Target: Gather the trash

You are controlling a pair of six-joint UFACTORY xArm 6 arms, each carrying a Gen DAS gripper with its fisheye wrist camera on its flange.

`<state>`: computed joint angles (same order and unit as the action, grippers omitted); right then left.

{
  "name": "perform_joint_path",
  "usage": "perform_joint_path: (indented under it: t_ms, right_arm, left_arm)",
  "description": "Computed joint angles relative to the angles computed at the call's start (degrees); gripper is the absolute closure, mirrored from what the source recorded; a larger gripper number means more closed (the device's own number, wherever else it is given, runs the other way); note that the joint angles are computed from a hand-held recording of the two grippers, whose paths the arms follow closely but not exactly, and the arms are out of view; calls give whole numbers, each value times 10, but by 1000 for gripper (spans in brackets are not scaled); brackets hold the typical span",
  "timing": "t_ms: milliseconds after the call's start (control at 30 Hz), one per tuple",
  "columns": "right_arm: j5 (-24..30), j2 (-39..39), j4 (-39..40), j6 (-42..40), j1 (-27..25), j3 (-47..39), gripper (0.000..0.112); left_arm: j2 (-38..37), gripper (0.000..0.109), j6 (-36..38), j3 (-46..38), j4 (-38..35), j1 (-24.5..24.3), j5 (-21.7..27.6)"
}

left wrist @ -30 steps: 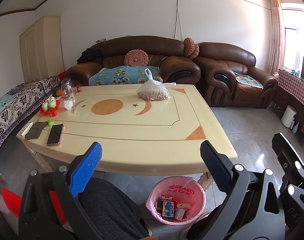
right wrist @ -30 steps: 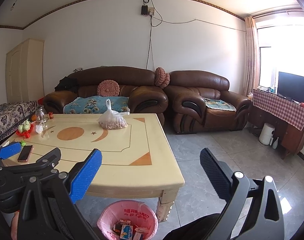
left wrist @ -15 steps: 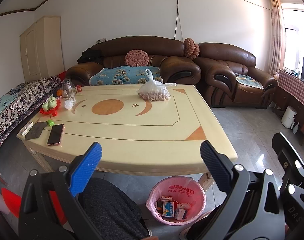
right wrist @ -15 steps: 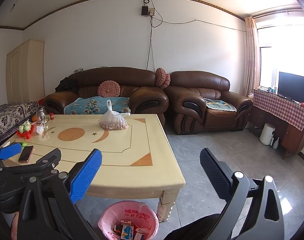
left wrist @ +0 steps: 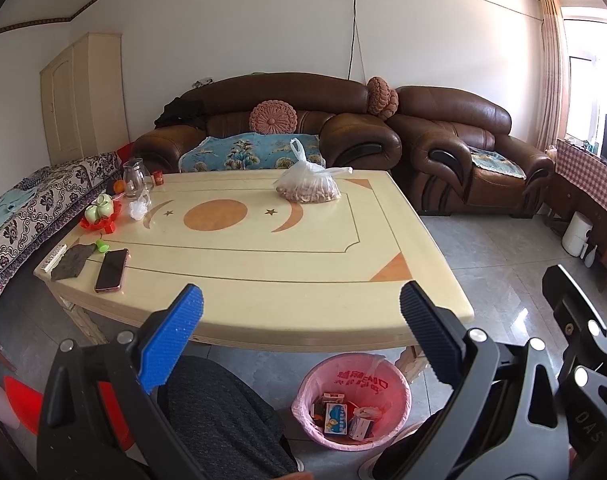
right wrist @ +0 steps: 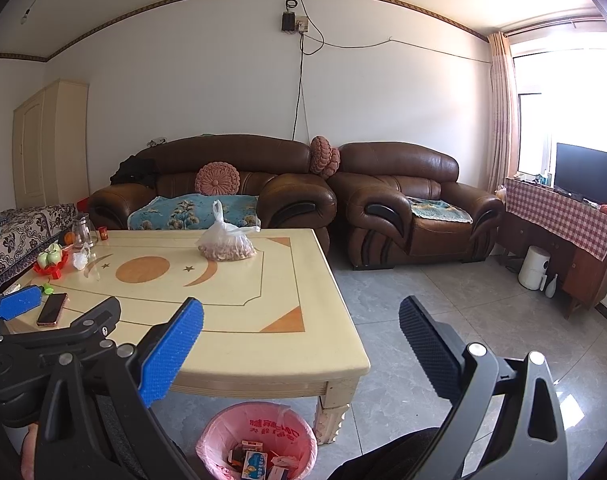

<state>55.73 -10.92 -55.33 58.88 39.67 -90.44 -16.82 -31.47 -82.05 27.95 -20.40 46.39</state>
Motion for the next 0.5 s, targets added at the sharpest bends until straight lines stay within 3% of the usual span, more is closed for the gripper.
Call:
perform_joint_path:
  t_ms: [500]
  right_arm:
    - [6, 3, -1, -1, 2, -4, 16]
  left_arm:
    - [4, 12, 18, -6, -17, 4, 1]
